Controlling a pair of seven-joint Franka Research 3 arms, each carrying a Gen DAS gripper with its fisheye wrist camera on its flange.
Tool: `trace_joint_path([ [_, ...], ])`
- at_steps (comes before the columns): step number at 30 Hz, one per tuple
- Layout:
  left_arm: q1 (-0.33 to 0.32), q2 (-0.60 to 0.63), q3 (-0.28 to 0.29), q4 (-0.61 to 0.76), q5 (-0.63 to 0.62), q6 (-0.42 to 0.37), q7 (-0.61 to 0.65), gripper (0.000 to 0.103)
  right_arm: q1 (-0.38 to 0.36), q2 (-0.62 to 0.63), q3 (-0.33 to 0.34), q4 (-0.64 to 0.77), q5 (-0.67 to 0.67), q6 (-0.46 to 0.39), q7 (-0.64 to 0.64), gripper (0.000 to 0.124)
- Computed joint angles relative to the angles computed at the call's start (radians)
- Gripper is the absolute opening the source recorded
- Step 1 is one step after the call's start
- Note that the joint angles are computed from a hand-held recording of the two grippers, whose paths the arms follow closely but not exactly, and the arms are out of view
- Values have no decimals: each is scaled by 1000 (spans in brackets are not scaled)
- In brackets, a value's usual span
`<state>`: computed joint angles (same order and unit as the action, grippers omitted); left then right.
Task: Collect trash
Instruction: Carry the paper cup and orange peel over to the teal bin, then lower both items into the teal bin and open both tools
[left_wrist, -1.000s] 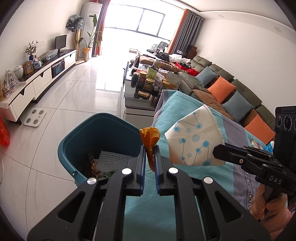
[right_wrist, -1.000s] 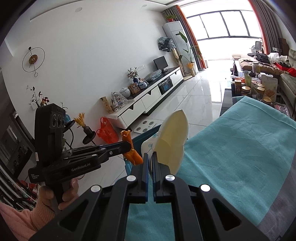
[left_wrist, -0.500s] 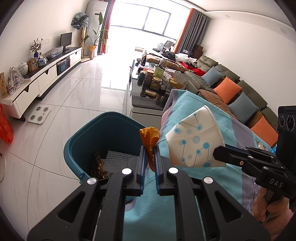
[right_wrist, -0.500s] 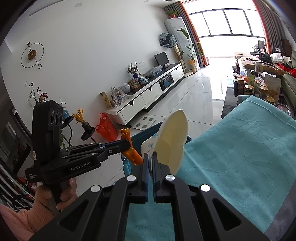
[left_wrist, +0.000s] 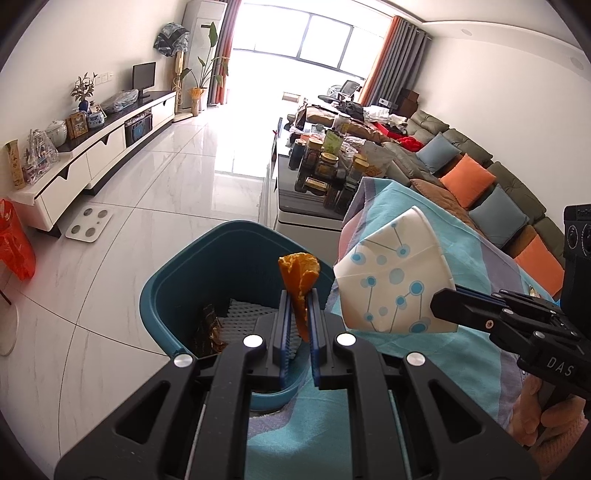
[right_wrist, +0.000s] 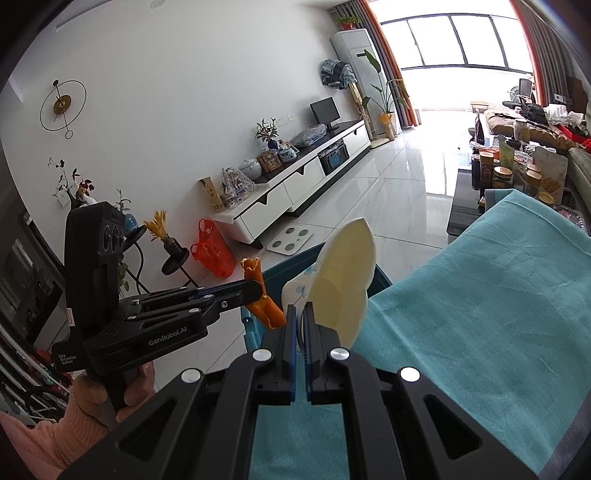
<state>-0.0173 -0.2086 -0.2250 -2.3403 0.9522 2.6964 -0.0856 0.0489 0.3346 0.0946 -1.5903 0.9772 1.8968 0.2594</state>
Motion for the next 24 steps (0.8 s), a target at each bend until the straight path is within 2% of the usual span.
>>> trace_joint_path([
  [24, 0, 29, 16, 7, -1, -29, -16, 9, 59, 36, 27, 33, -71, 73, 56, 2],
])
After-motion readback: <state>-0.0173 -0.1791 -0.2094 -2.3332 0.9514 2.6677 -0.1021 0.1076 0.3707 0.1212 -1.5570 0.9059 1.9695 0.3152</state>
